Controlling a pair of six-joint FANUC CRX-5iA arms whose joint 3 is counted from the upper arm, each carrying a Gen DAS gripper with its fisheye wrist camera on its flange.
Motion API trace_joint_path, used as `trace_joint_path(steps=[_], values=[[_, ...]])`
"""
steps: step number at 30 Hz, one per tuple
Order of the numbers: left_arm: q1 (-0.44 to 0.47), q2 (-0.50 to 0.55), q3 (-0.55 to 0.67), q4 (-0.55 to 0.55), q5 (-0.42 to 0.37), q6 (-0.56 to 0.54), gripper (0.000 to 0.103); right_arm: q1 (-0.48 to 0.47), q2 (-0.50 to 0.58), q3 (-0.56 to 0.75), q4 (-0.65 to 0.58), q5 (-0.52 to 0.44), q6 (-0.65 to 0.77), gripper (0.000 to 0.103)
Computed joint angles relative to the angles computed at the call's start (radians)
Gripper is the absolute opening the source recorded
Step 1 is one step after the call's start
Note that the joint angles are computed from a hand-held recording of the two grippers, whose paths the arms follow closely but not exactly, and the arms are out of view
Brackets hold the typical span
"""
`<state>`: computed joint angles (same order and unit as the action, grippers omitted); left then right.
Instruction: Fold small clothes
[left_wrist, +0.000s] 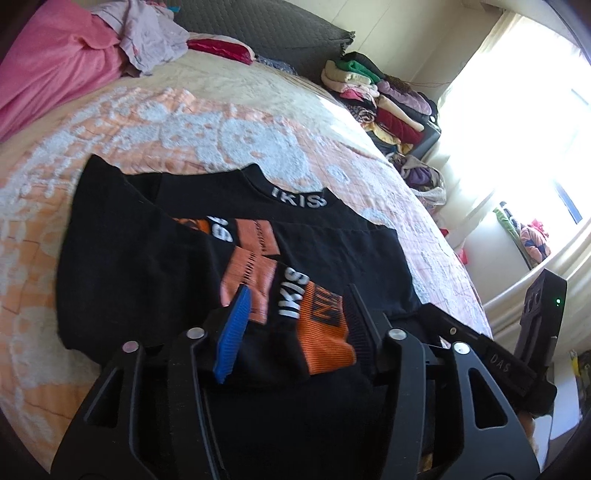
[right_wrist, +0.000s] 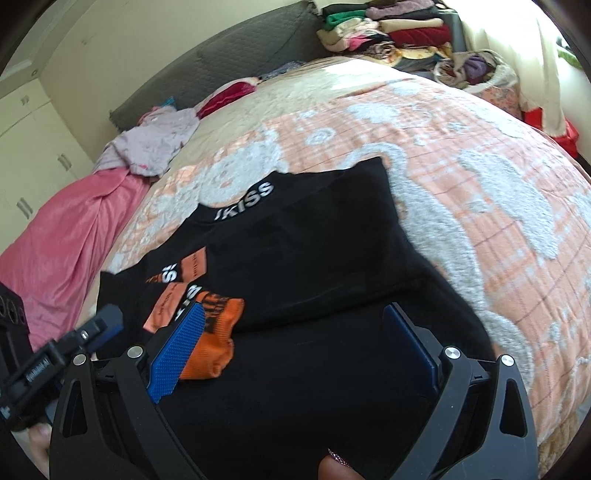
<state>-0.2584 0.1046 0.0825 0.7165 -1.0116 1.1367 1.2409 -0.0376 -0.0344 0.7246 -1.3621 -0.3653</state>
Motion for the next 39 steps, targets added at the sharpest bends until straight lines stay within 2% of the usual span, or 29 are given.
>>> trace_joint_path(steps=[2, 10, 16, 21, 25, 26, 27, 28, 32, 39], values=[[0.016, -0.007, 0.0, -0.01, 0.003, 0.0, 0.057, -0.008, 0.013, 0.012, -0.008, 0.025, 0.029, 0.095], [0.076, -0.036, -0.009, -0.064, 0.021, 0.051, 0.076, -0.085, 0.087, 0.072, -0.075, 0.18, 0.187, 0.08], [0.116, -0.058, -0.032, -0.066, 0.03, 0.069, 0.078, -0.125, 0.14, 0.119, -0.149, 0.198, 0.258, 0.068], [0.139, -0.071, -0.052, -0.055, 0.036, 0.069, 0.079, -0.115, 0.156, 0.116, -0.122, 0.188, 0.238, 0.065], [0.152, -0.076, -0.058, -0.049, 0.038, 0.075, 0.079, -0.115, 0.162, 0.112, -0.11, 0.21, 0.238, 0.049], [0.155, -0.076, -0.059, -0.049, 0.038, 0.077, 0.079, -0.116, 0.165, 0.115, -0.108, 0.211, 0.24, 0.048], [0.159, -0.079, -0.063, -0.046, 0.039, 0.08, 0.079, -0.114, 0.169, 0.116, -0.101, 0.212, 0.239, 0.043], [0.162, -0.081, -0.067, -0.041, 0.039, 0.08, 0.079, -0.115, 0.169, 0.113, -0.098, 0.222, 0.239, 0.035], [0.172, -0.087, -0.074, -0.039, 0.039, 0.083, 0.079, -0.109, 0.178, 0.122, -0.074, 0.232, 0.247, 0.019], [0.182, -0.092, -0.078, -0.044, 0.041, 0.099, 0.079, -0.105, 0.171, 0.153, 0.022, 0.244, 0.312, 0.015]])
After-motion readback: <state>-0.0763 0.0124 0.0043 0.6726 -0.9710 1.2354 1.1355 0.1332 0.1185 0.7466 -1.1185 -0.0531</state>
